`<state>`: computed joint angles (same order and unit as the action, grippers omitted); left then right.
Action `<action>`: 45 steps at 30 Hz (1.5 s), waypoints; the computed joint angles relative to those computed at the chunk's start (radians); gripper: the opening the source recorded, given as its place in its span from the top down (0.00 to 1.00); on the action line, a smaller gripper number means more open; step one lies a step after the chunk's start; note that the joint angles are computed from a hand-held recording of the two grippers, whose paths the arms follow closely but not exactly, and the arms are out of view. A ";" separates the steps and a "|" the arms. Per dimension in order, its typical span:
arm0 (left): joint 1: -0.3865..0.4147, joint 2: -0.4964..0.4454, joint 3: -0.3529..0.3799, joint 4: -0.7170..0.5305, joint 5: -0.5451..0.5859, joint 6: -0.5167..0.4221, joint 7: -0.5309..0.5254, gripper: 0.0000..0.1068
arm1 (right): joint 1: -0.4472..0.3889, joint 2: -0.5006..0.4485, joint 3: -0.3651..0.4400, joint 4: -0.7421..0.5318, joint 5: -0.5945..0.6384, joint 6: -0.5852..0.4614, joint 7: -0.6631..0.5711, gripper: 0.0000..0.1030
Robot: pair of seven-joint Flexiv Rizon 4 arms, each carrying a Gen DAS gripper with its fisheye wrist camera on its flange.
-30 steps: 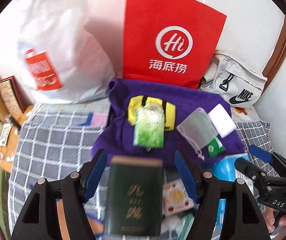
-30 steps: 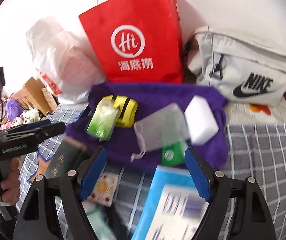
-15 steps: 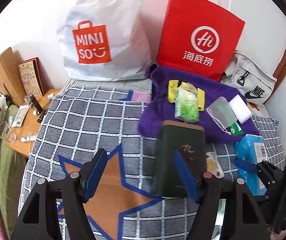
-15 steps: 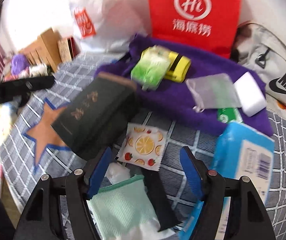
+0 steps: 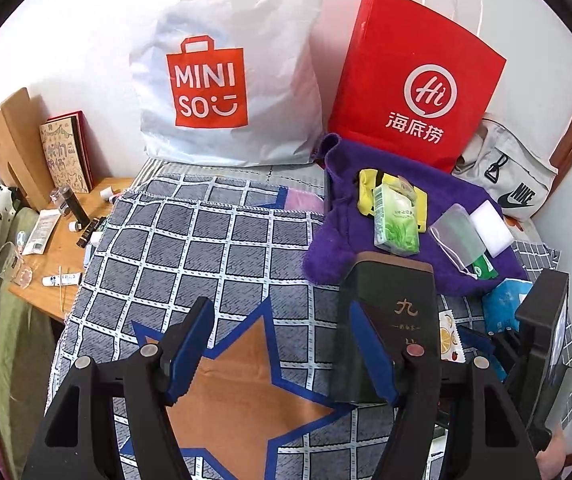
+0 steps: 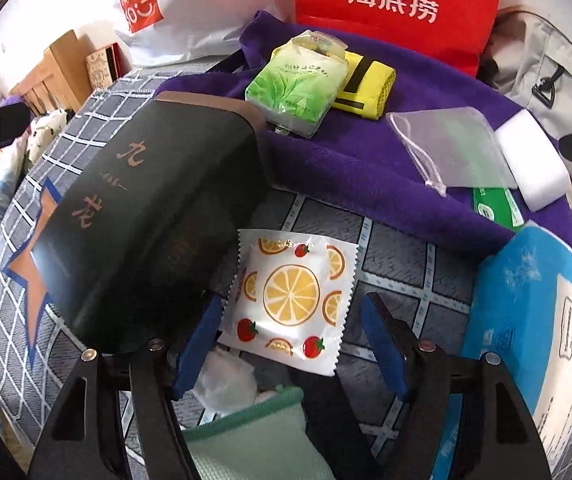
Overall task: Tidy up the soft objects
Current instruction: 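Move both tools back toward the mint glove and orange sachet, then grasp the orange-print sachet with the right tool while the left tool grasps the mint glove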
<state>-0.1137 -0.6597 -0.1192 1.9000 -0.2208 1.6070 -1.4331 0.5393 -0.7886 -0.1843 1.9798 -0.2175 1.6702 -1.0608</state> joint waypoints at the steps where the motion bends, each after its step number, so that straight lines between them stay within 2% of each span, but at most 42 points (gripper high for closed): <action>1: 0.004 -0.001 -0.005 0.000 -0.001 0.000 0.000 0.36 | 0.015 -0.004 -0.015 0.002 -0.001 0.007 -0.001 0.28; 4: 0.004 -0.004 -0.004 0.001 0.000 -0.003 0.000 0.36 | 0.063 -0.017 -0.064 0.023 0.022 0.059 -0.002 0.32; 5: 0.001 -0.004 0.000 0.001 -0.001 -0.006 -0.002 0.36 | 0.072 -0.018 -0.070 0.031 0.030 0.076 -0.011 0.42; 6: 0.000 -0.004 0.000 0.002 -0.001 -0.010 -0.003 0.36 | 0.073 -0.016 -0.069 0.037 0.035 0.090 -0.025 0.59; 7: -0.002 -0.002 0.001 0.003 -0.001 -0.012 -0.003 0.36 | 0.064 -0.014 -0.064 0.033 0.039 0.086 -0.035 0.66; 10: -0.007 0.010 0.005 0.016 0.000 -0.011 -0.011 0.36 | 0.004 0.001 -0.001 0.032 0.041 0.081 -0.059 0.70; 13: -0.022 0.033 0.019 0.039 0.006 -0.005 -0.019 0.36 | 0.013 0.021 -0.009 0.065 0.069 0.132 -0.078 0.73; 14: -0.027 0.038 0.023 0.043 0.008 -0.005 -0.021 0.36 | 0.015 0.029 -0.008 0.077 0.081 0.148 -0.086 0.77; 17: -0.044 0.066 0.034 0.072 0.014 0.001 -0.033 0.36 | -0.018 0.072 0.034 0.122 0.118 0.207 -0.110 0.77; 19: -0.057 0.081 0.043 0.087 0.019 0.003 -0.040 0.36 | -0.008 0.095 0.033 0.156 0.157 0.248 -0.127 0.79; 20: -0.070 0.090 0.053 0.095 0.023 0.003 -0.046 0.36 | -0.015 0.107 0.044 0.172 0.170 0.265 -0.136 0.85; 21: -0.089 0.101 0.069 0.105 0.029 0.000 -0.053 0.36 | -0.026 0.118 0.059 0.186 0.179 0.275 -0.145 0.95; 23: -0.123 0.118 0.098 0.119 0.040 -0.005 -0.069 0.36 | -0.066 0.143 0.104 0.220 0.189 0.300 -0.156 0.95; 27: -0.173 0.145 0.131 0.146 0.060 -0.004 -0.102 0.36 | -0.071 0.170 0.126 0.277 0.239 0.357 -0.183 0.96; 31: -0.234 0.163 0.174 0.167 0.086 -0.006 -0.144 0.36 | -0.131 0.204 0.192 0.348 0.243 0.420 -0.201 0.96; 37: -0.283 0.171 0.174 0.184 0.112 -0.003 -0.190 0.36 | -0.195 0.223 0.249 0.442 0.243 0.502 -0.211 0.96; 45: -0.360 0.142 0.191 0.170 0.152 -0.023 -0.232 0.36 | -0.242 0.208 0.277 0.549 0.244 0.610 -0.230 0.96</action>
<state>-0.4737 -0.5181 0.0720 2.0703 -0.0691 1.5845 -1.6655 0.2970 -0.5808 0.0931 2.5287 0.0260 2.2804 -1.2911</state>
